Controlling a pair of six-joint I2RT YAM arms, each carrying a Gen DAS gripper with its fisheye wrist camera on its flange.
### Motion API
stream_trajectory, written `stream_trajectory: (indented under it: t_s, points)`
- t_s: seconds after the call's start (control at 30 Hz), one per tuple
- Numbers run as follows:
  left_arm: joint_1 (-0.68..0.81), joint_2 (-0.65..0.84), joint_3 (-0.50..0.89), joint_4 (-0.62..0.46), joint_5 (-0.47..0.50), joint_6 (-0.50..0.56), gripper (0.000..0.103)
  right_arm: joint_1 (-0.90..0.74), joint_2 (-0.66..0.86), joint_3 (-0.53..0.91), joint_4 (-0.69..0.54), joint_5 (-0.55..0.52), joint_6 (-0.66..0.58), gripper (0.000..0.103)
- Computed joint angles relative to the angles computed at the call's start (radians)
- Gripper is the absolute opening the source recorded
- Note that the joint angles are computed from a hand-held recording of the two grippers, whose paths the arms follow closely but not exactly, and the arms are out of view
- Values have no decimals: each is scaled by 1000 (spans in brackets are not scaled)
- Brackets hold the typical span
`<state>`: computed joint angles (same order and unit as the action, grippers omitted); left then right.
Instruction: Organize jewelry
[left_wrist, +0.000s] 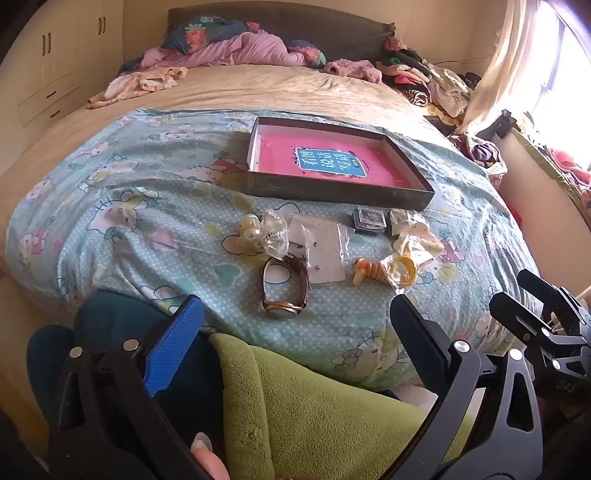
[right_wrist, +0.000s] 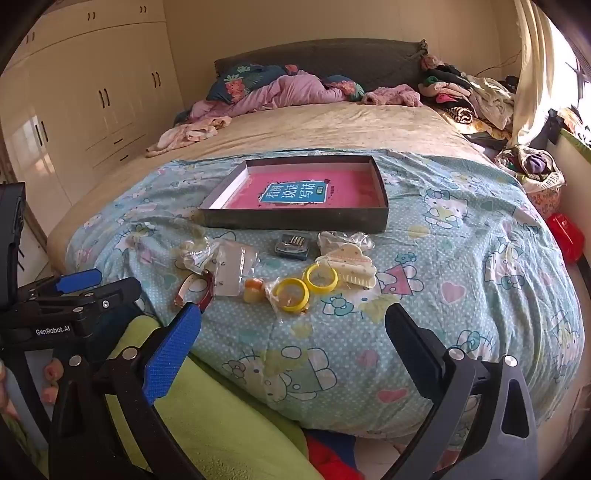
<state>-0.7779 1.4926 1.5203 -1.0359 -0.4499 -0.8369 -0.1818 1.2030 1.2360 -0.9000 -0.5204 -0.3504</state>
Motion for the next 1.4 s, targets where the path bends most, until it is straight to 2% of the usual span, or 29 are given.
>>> stream_trajectory:
  t_s: [1.4]
  points:
    - [-5,3,3,-3,-16,4,95,23,-25,-13,10,3,-8,99]
